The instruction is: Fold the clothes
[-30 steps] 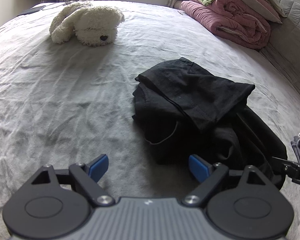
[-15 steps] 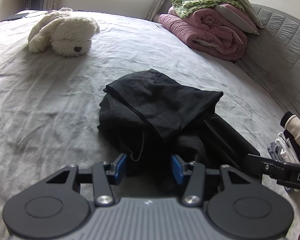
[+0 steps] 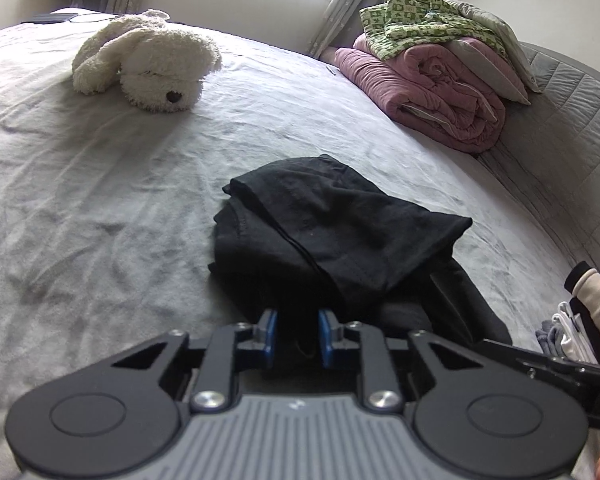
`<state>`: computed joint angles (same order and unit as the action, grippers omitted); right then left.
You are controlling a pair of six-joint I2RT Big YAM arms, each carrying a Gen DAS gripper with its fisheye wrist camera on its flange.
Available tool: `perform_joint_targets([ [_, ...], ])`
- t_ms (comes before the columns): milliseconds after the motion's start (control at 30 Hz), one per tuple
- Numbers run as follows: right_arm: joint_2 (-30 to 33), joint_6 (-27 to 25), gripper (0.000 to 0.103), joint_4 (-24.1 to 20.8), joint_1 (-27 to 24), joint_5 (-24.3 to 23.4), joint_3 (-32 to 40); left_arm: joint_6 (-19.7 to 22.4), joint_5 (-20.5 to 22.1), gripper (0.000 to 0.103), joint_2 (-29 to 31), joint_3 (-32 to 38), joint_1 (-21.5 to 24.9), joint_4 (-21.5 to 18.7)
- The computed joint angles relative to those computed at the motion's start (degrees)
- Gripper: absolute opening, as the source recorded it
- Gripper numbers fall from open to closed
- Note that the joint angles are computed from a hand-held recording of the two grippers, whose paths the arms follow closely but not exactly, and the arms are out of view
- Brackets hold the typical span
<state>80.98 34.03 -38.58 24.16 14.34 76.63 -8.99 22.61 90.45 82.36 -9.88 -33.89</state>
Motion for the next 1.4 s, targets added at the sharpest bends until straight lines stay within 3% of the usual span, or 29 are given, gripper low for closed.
perform_joint_targets([
  [167, 0.1, -0.3, 0.064, 0.5, 0.3, 0.0, 0.2, 0.7, -2.3, 0.002, -1.5, 1.3, 0.1, -3.7],
  [400, 0.5, -1.4, 0.064, 1.0, 0.7, 0.2, 1.3, 4.2, -7.5, 0.001, -4.1, 1.1, 1.5, -4.3],
  [767, 3.6, -2.3, 0.066, 3.1, 1.8, -0.7, 4.1, 6.2, -6.1, 0.001, -5.8, 0.7, 5.9, -5.4],
  [967, 4.7, -2.1, 0.067, 8.1, 2.4, -4.0, 4.5, 7.7, -3.5, 0.001, -5.4, 1.8, 8.2, -8.4],
  [1200, 7.9, -0.4, 0.067, 11.9, 2.6, -3.7, 6.1, 10.7, -3.6, 0.001, -5.3, 0.9, 8.3, -10.0],
  [1267, 8.2, -0.5, 0.041, 14.1, 2.5, -4.0, 5.6, 11.4, -4.1, 0.001, -5.0, 0.9, 8.2, -10.2],
  [1300, 8.3, -0.8, 0.014, 14.3, 2.5, -3.7, 5.7, 11.5, -4.3, 0.001, -4.8, 1.0, 8.3, -10.3],
  [1400, 7.6, -1.5, 0.005, 15.5, 2.6, -0.1, 5.0, 11.0, -4.4, 0.001, -4.2, 1.5, 8.5, -10.7],
])
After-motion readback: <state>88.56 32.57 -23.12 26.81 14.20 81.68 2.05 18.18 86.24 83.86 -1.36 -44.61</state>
